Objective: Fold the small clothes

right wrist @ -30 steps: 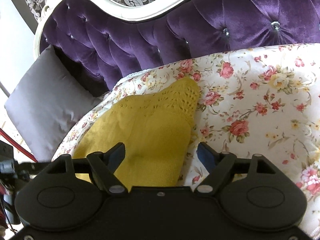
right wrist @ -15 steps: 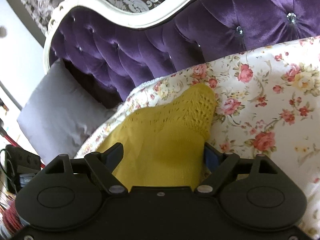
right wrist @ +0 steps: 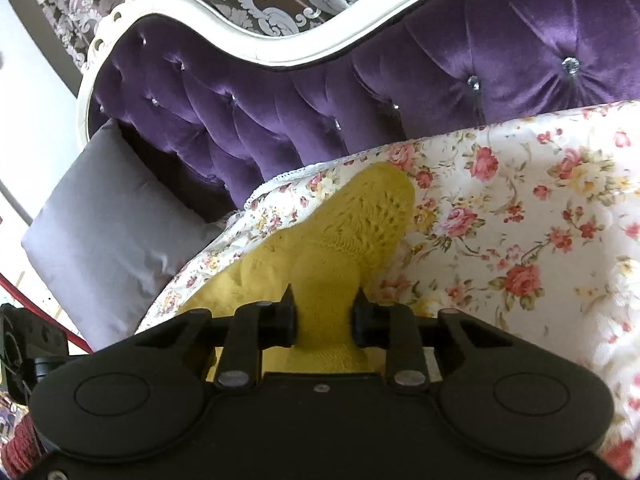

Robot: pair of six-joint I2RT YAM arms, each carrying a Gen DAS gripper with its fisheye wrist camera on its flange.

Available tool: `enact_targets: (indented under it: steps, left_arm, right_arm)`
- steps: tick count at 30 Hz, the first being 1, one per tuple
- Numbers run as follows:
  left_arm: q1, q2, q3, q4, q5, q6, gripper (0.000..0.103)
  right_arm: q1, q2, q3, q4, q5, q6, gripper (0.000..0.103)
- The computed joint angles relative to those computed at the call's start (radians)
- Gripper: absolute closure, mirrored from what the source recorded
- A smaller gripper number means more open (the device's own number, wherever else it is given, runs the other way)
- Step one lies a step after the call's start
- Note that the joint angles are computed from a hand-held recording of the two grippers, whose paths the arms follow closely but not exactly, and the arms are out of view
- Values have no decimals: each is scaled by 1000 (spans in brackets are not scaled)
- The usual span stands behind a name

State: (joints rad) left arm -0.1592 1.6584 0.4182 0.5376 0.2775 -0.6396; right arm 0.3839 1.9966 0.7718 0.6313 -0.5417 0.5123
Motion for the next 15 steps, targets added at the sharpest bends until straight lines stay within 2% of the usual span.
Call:
enact_targets:
  steps: [2, 6, 12, 14, 15]
  left_arm:
    - [-51, -34, 18, -64, -42, 34, 83]
    - [-92, -64, 7, -87, -12, -27, 83]
    - [-212, -133, -34, -117, -25, -63, 82]
    - [-259, -128, -35, -91, -108, -30, 79]
    - [-275, -122, -27, -90, -153, -15, 77]
  right_arm:
    - [4, -39, -13, -41, 21, -7, 68]
    - [-16, -114, -72, -82, 17, 19, 68]
    - [-84, -301, -213, -225, -6, -19, 67]
    - [-112, -325, -254, -202, 1, -28, 61]
    - [-132, -322, -278, -168, -4, -19, 53]
